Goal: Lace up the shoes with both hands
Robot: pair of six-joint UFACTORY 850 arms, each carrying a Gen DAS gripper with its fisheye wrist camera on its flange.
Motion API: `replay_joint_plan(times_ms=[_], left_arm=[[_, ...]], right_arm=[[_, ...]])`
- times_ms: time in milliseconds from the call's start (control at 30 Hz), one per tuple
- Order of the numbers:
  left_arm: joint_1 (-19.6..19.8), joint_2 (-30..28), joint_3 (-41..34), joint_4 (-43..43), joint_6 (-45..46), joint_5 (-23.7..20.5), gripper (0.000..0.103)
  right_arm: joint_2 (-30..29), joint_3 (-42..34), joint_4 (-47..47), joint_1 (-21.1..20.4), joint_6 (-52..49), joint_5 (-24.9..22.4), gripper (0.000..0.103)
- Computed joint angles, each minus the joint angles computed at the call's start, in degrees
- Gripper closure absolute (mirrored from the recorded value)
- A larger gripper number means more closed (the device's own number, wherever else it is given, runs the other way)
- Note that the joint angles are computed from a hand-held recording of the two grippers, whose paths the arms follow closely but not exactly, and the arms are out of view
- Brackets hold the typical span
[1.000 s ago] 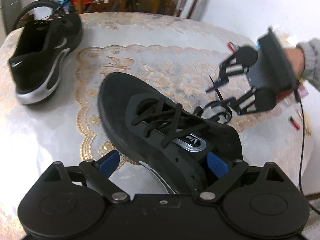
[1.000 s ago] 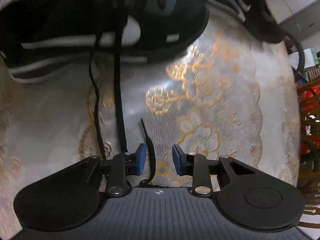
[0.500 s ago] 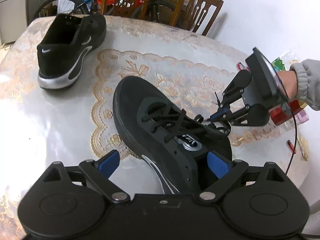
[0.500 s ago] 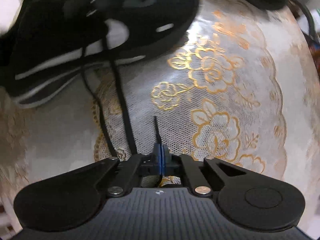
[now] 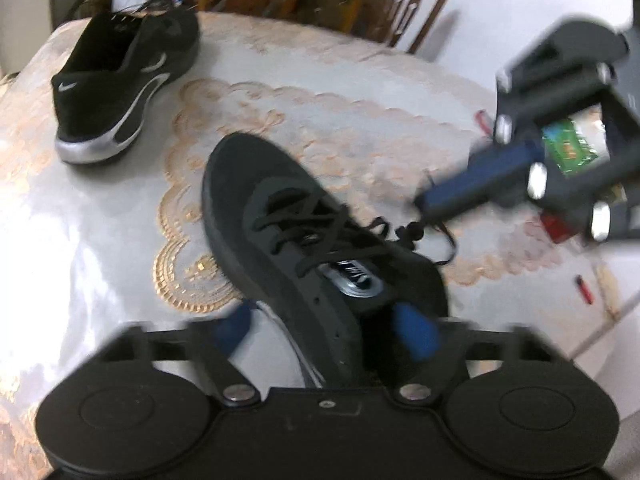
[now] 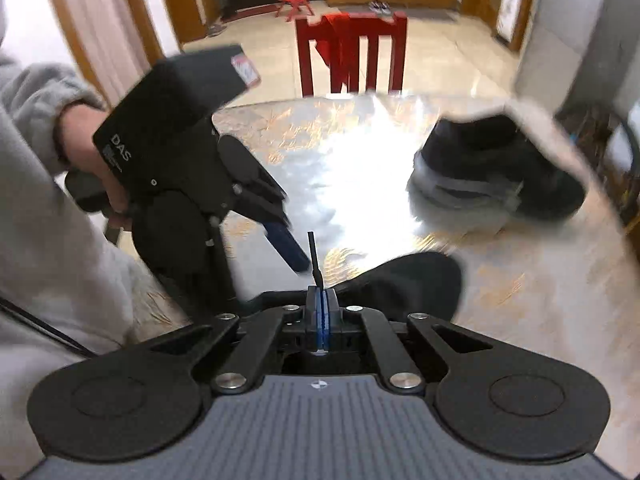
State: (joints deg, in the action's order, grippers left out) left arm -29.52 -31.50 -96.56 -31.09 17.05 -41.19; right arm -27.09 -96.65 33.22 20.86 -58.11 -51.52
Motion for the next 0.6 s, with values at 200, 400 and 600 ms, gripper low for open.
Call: replay_joint_plan(times_ms=[200,400,600], left_arm=[[2.15,0.74,2.11,-6.54,2.06,-1.24,0.073],[2.55,1.26,3.12,-7.65,3.11,-0.73,0.071],[3.3,1.6,4.21,-9.78,3.88,-0.49,0.066]], right_arm=[[1.34,4.91,-2.43,1.63,6.31,3.88,0.101],[1.18,6.32,-3.64,2.98,3.7,7.22,0.102],[0.91,4.55,-12.15,3.74,10.05,4.57,0.102]])
